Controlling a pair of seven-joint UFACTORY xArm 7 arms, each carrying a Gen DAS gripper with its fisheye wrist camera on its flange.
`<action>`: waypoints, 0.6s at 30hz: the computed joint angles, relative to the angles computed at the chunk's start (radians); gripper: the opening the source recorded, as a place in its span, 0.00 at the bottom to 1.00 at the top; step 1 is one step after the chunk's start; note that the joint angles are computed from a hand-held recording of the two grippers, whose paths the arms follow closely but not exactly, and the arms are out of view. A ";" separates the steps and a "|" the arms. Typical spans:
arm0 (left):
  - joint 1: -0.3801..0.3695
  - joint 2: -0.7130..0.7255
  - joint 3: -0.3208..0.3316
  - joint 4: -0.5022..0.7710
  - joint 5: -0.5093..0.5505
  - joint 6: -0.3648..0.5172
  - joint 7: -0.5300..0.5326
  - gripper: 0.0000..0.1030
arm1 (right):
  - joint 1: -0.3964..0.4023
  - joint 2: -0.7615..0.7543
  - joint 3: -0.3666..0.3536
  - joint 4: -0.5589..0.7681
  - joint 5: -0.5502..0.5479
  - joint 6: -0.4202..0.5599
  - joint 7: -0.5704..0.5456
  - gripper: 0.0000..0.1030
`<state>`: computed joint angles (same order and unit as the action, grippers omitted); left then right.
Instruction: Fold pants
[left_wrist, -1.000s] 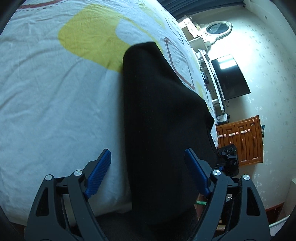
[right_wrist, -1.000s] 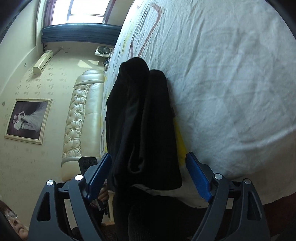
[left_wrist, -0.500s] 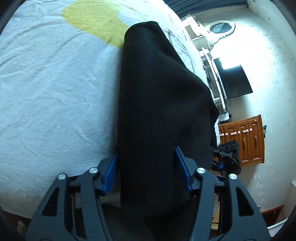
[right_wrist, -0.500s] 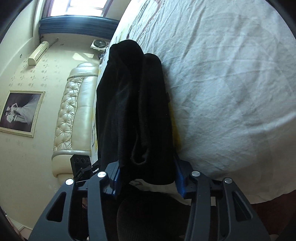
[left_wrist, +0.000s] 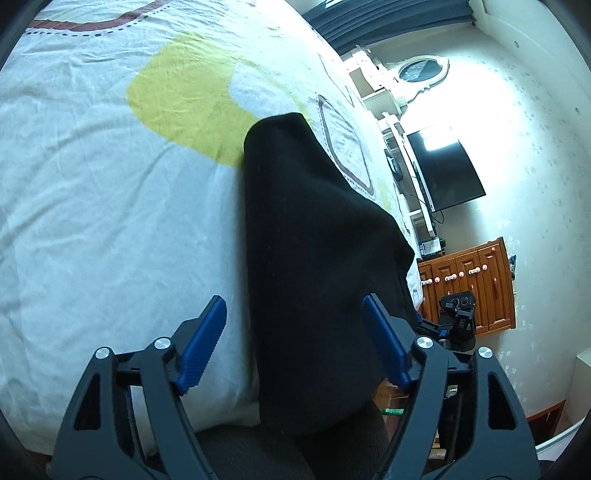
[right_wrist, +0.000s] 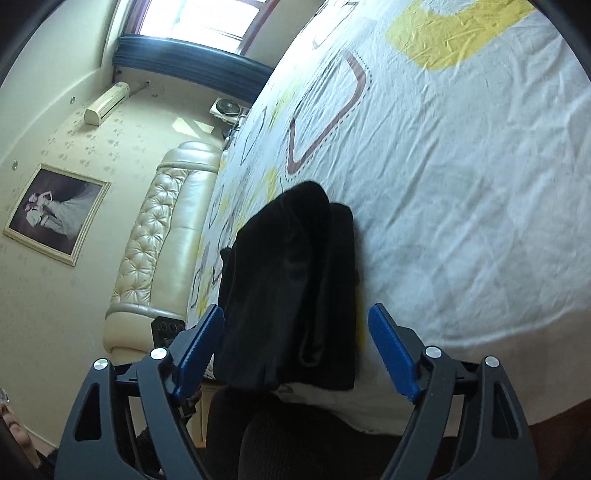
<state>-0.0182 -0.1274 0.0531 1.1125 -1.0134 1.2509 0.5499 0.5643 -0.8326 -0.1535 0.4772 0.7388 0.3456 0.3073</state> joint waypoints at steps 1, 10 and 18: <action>-0.003 0.027 -0.002 0.019 -0.011 0.001 0.003 0.73 | 0.023 0.034 -0.029 0.017 0.008 -0.010 -0.027 0.77; -0.012 0.171 -0.076 0.146 -0.034 -0.051 0.001 0.85 | 0.200 0.323 -0.213 0.220 0.252 0.024 -0.365 0.79; -0.055 0.172 -0.112 0.149 0.077 -0.188 -0.075 0.51 | 0.088 0.397 -0.104 0.258 0.261 0.068 -0.348 0.64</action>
